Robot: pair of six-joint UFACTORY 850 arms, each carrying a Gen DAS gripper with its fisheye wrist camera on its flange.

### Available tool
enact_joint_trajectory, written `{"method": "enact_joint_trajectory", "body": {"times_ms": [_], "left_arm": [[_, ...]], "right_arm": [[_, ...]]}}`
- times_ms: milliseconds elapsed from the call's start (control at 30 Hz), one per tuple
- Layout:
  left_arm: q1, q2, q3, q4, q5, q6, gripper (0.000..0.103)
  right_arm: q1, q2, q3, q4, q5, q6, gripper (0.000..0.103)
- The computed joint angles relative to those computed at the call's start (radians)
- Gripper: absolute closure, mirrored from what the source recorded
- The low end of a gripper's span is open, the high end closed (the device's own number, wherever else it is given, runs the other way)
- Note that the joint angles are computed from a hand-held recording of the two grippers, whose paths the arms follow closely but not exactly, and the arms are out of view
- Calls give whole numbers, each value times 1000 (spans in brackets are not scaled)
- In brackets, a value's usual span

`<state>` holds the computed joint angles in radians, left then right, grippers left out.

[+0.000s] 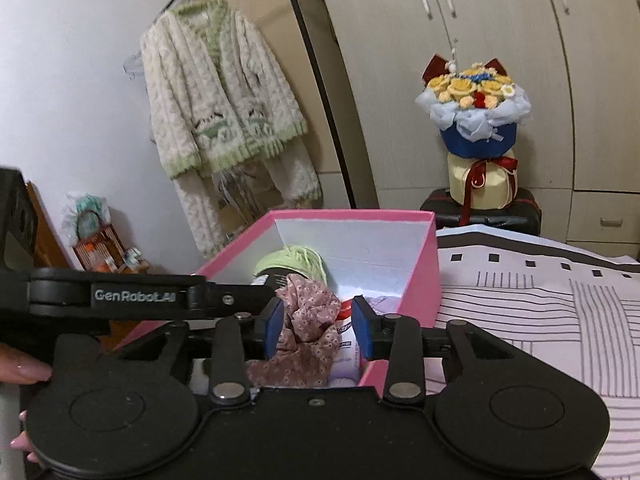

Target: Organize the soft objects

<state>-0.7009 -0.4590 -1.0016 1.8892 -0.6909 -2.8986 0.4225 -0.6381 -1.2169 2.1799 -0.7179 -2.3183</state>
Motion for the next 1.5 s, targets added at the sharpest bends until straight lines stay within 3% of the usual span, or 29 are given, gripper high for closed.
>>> {"method": "enact_joint_trajectory", "body": {"times_ms": [367,500,633,767,867,1000,1267,1500], "left_arm": [[-115,47,34,-119,-84,145,30],[-169,57,29,-178,-139,215,19],[-213,60,8,-251,-168,297,8],[-252,46,-49,-401,-213,452,2],[-279,24,-108,-537,-266,579,1],[-319,29,-109,-529,-294,627,1],[-392,-11,-110,-492,-394,516,1],[-407,-53,-121,-504,-416,472,1]], "right_arm": [[-34,177,233,203,-15,-293,45],[-47,235,304,254,-22,-368,37],[-61,285,362,297,-18,-421,19],[-73,330,396,315,28,-428,1],[-64,374,426,408,97,-493,0],[-50,428,461,569,186,-670,0],[-58,504,592,735,73,-716,0],[-58,524,658,843,24,-743,0]]}}
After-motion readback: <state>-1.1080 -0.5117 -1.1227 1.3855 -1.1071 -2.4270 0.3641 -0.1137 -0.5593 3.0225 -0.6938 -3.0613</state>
